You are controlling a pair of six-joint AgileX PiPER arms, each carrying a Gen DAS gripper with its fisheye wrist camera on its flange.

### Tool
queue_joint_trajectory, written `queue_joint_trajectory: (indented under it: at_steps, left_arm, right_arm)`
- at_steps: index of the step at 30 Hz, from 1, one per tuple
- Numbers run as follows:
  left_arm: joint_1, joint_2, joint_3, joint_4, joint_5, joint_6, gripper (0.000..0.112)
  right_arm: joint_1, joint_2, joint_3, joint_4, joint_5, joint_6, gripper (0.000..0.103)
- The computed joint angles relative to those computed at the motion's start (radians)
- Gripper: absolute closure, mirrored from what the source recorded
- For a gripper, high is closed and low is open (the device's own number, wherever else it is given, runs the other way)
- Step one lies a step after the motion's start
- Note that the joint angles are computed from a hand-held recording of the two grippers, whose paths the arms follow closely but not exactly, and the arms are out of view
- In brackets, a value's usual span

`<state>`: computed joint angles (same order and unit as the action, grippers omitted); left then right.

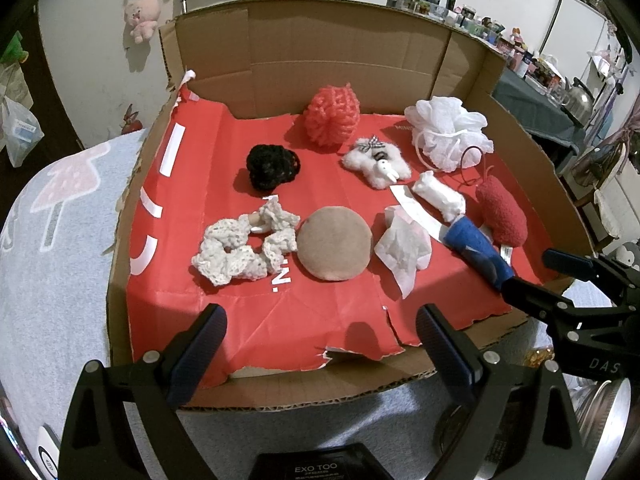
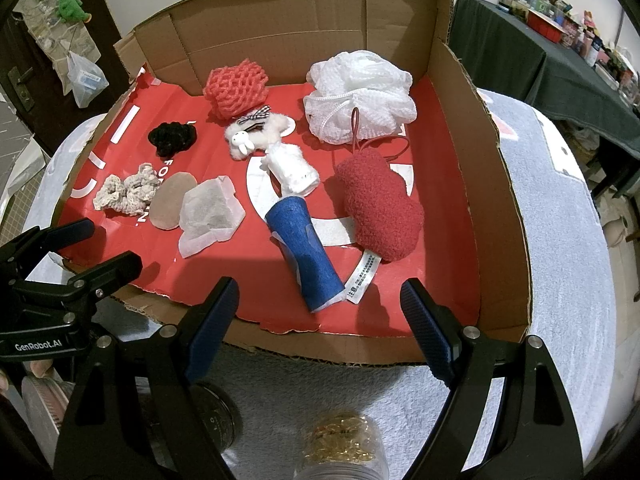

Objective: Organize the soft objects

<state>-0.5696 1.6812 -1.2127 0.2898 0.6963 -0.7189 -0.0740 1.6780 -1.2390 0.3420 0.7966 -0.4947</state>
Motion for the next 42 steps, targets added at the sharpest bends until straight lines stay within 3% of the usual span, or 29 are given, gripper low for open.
queue_joint_trajectory:
  at_steps: [13, 19, 24, 33, 37, 39, 42]
  left_arm:
    - [0.0, 0.001, -0.002, 0.001, 0.002, -0.003, 0.015]
    - [-0.038, -0.035, 0.019, 0.132, 0.005, -0.119, 0.015]
    - [-0.049, -0.105, 0.035, 0.155, 0.012, -0.152, 0.015]
    - [-0.238, -0.312, 0.152, 0.425, 0.083, -0.47, 0.009]
    - [-0.388, -0.387, 0.226, 0.573, 0.173, -0.672, 0.009]
    - [-0.456, -0.41, 0.265, 0.627, 0.216, -0.766, 0.009]
    - [-0.589, -0.417, 0.32, 0.714, 0.323, -0.921, 0.009]
  right_arm:
    - [0.002, -0.002, 0.004, -0.003, -0.003, 0.0, 0.02]
    - [-0.008, -0.026, 0.017, 0.001, -0.016, -0.012, 0.02]
    - [-0.037, -0.073, 0.014, 0.036, 0.003, -0.04, 0.02]
    - [-0.11, -0.307, 0.132, 0.149, -0.001, -0.183, 0.02]
    - [-0.19, -0.454, 0.24, 0.262, 0.013, -0.321, 0.02]
    - [-0.249, -0.534, 0.31, 0.33, 0.024, -0.406, 0.014]
    - [-0.344, -0.639, 0.415, 0.433, 0.045, -0.537, 0.013]
